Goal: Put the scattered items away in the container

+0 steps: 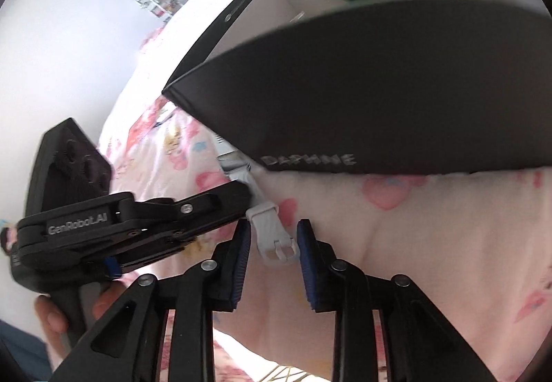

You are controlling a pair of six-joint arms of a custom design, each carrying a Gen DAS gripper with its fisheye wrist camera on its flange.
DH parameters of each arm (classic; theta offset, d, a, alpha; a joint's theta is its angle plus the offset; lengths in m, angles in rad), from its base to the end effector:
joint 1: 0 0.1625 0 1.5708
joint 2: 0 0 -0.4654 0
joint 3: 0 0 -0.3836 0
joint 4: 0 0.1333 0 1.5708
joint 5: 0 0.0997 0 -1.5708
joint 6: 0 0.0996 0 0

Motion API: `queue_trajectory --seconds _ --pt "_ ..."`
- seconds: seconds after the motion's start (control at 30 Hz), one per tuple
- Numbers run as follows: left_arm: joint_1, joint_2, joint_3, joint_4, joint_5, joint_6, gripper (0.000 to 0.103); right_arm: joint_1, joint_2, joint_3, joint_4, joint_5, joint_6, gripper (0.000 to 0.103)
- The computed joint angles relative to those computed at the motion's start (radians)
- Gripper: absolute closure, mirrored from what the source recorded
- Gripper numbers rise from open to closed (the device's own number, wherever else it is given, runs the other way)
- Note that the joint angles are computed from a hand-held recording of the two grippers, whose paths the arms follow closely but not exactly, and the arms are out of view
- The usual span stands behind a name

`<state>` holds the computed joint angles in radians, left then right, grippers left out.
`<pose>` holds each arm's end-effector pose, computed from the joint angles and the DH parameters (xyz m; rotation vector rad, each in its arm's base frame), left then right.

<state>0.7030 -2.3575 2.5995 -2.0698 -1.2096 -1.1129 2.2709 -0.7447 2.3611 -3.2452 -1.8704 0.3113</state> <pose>-0.0154 -0.2339 0.3345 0.4443 -3.0184 0.6818 0.3564 -0.2617 0.0055 0.5466 -2.8417 0.2850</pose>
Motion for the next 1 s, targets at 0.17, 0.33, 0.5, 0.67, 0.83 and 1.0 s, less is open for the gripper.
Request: queue_trajectory --seconds 0.17,0.33,0.5,0.67,0.83,1.0 --pt "-0.05 -0.076 -0.039 0.145 0.08 -0.06 0.073 0.059 -0.018 -0.015 0.019 -0.149 0.027 0.08" --pt "0.058 -0.063 -0.045 0.087 0.122 -0.012 0.072 0.06 -0.061 0.01 -0.008 -0.151 0.046 0.079" --pt "0.3 0.136 -0.042 -0.205 0.086 0.205 0.072 -0.094 -0.141 0.101 -0.047 0.198 0.073 0.079" --pt "0.362 0.243 -0.062 -0.264 0.073 0.27 0.095 -0.076 -0.085 0.08 -0.012 0.152 0.165 0.079" --pt "0.132 0.049 -0.061 0.028 0.193 0.092 0.098 -0.062 -0.085 0.076 -0.037 0.105 0.181 0.079" --pt "-0.094 -0.146 -0.091 0.377 0.191 -0.142 0.098 -0.049 -0.116 0.093 -0.055 0.043 0.215 0.078"
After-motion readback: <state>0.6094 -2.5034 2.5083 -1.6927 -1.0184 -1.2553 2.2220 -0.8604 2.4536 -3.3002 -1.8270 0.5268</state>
